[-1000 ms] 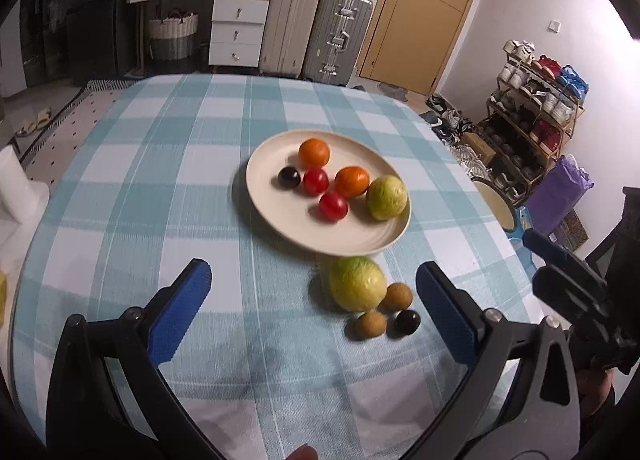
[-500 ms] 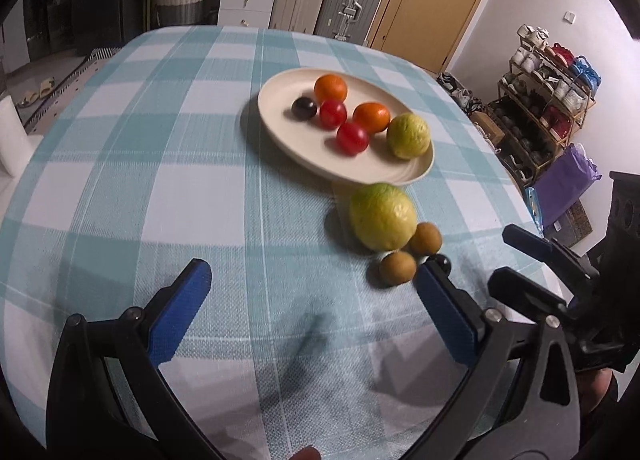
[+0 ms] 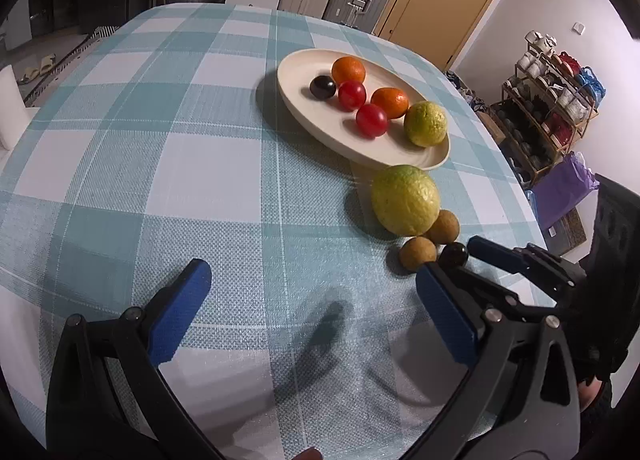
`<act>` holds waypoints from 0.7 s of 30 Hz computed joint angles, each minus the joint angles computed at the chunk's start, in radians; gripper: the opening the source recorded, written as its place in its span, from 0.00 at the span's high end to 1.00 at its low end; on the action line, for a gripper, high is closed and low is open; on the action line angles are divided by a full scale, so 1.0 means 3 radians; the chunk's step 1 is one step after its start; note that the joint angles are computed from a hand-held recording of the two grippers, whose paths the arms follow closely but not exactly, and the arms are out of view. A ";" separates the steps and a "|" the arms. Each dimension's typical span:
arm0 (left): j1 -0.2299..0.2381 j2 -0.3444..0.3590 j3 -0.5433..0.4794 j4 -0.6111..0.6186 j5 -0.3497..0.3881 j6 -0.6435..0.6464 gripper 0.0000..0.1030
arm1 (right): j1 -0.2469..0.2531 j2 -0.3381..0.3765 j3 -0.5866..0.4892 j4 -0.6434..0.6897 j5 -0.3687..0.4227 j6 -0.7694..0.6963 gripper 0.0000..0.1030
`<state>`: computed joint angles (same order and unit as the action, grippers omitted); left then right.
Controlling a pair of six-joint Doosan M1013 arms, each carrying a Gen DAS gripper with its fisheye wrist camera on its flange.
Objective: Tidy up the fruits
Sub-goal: 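Grasp the dark plum with the right gripper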
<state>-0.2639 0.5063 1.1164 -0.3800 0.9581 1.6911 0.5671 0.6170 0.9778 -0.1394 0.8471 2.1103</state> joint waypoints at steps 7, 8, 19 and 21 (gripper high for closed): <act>0.0013 0.0014 -0.0006 -0.0041 0.0043 0.0016 0.01 | 0.0020 0.0071 -0.0107 -0.0085 0.0147 -0.0007 0.73; 0.0013 0.0018 -0.0010 -0.0045 0.0047 0.0016 0.01 | 0.0021 0.0071 -0.0106 -0.0088 0.0139 -0.0009 0.74; 0.0000 0.0040 -0.0038 -0.0123 0.0120 0.0094 0.01 | -0.0005 -0.0028 0.0054 -0.0059 -0.0100 0.0097 0.75; -0.0012 0.0054 -0.0060 -0.0127 0.0159 0.0123 0.01 | -0.0010 -0.0064 0.0108 -0.0082 -0.0167 0.0149 0.75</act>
